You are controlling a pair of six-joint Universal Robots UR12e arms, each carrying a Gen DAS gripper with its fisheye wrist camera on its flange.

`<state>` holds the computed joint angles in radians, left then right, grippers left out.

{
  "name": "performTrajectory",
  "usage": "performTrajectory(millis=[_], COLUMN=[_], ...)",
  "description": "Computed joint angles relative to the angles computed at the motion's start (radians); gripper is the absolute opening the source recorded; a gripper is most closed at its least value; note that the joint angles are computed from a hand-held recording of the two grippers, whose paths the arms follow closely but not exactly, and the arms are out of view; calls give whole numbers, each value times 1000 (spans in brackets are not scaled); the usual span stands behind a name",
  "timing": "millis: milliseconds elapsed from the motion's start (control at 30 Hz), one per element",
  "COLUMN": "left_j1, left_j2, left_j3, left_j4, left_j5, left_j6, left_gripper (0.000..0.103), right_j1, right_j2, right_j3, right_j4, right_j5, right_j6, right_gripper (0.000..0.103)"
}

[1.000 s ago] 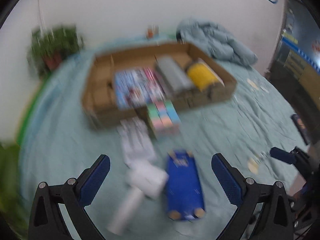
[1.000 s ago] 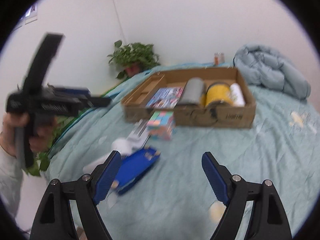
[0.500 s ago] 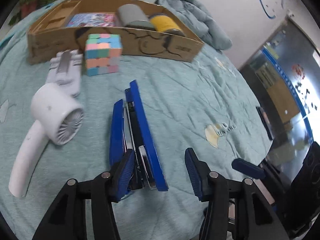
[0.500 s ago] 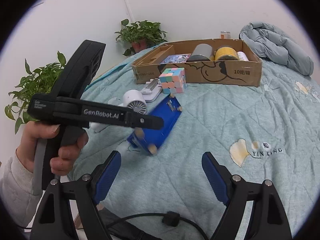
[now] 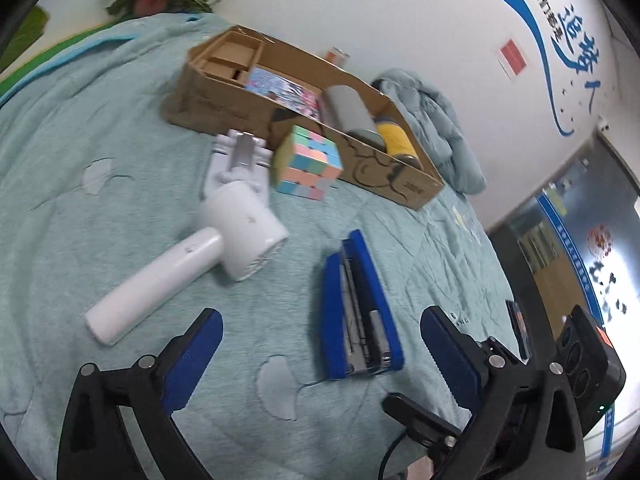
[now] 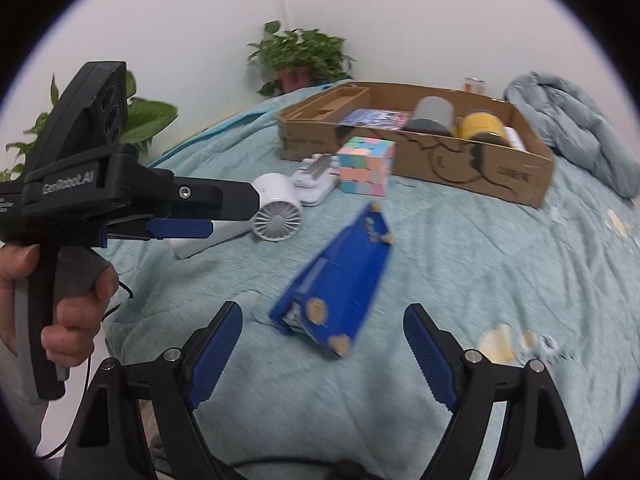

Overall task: Organize rigid objects
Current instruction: 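Move the left tool toward the blue stapler on the quilt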

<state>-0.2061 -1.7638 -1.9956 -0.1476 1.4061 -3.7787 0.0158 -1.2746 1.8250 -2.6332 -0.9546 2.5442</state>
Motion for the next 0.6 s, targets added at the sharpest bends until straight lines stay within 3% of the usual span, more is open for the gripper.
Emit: performTrajectory(millis=[200, 267, 333, 400, 500, 600], left_j1=[9, 12, 13, 11, 8, 2], left_j2=[22, 20, 15, 6, -11, -31], left_j3=[-47, -51, -45, -36, -20, 3], left_j4=[40, 48, 40, 41, 41, 38], left_j5=[29, 24, 22, 13, -12, -38], left_j6=[-36, -43, -43, -38, -27, -12], left_gripper=[100, 100, 100, 100, 100, 100], right_j1=[59, 67, 65, 41, -7, -56], right_j2=[41, 57, 69, 80, 96, 115], right_j3=[-39, -58, -62, -76, -94, -110], right_j4=[29, 73, 55, 97, 171, 272], right_j5=[-97, -110, -131, -51, 89, 231], right_j6=[15, 39, 107, 161, 259, 317], right_gripper=[81, 76, 59, 55, 37, 35])
